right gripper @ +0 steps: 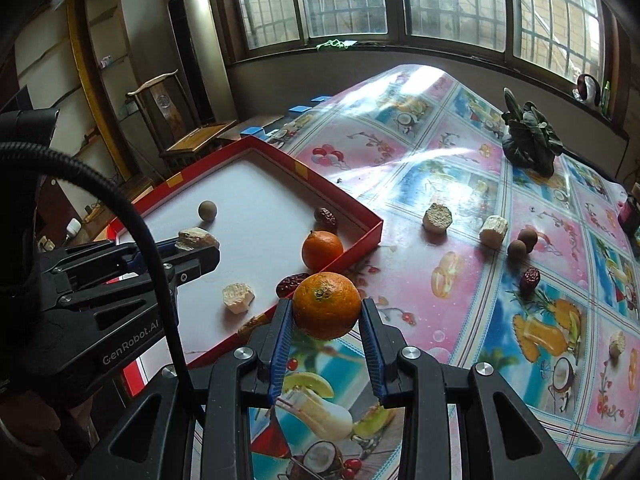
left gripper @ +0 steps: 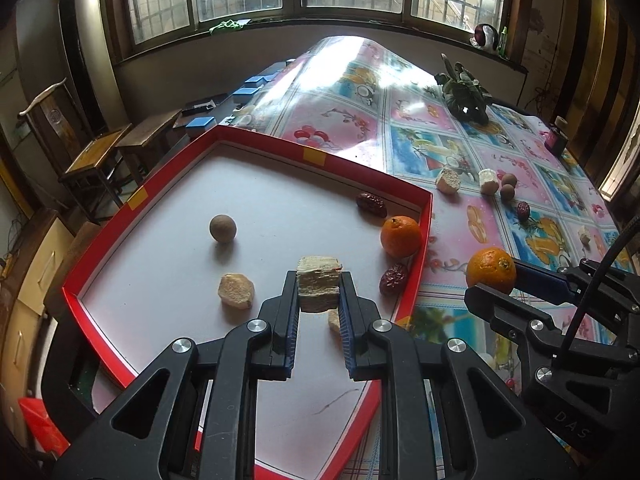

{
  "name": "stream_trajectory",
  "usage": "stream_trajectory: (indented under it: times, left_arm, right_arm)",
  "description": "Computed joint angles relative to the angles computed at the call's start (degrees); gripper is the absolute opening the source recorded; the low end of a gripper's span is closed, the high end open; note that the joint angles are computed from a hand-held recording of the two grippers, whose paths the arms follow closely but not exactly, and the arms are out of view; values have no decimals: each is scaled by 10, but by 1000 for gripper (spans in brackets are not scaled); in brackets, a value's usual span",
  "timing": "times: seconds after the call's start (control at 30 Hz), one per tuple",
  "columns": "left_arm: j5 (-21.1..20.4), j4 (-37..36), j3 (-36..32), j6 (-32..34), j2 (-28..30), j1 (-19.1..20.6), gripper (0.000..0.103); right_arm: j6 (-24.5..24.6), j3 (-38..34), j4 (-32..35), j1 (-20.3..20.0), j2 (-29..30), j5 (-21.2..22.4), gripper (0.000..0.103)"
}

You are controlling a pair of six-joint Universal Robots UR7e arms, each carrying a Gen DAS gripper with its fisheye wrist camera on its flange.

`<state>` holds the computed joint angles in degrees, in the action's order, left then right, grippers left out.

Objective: Organize fruits
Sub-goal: 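Carry the cake and mandarin into the red tray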

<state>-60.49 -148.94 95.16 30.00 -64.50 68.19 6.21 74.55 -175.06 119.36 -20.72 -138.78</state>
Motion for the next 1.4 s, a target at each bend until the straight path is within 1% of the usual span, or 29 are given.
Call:
stream_trajectory:
  times: [0.43,0.63,0.9,1.1,1.4]
  left_arm:
    - [10,8,-27,-10,-1,23,17]
    - [15,17,-56,-24,9,36,17]
    - [25,30,-89,-37,26,51,17]
    - [29,39,-100,-43,37,55,17]
    - [37,48,-112,-55,50,58,17]
  right_arm:
    - [-19,-73,55,-2,39,28,32]
    - [-27,-108,80,-8,56,40,32]
    - [-34,-175,133,-21,87,53,32]
    - [-35,-228,172,-30,113,58,32]
    - [-31,-268,199,-39,132,65,32]
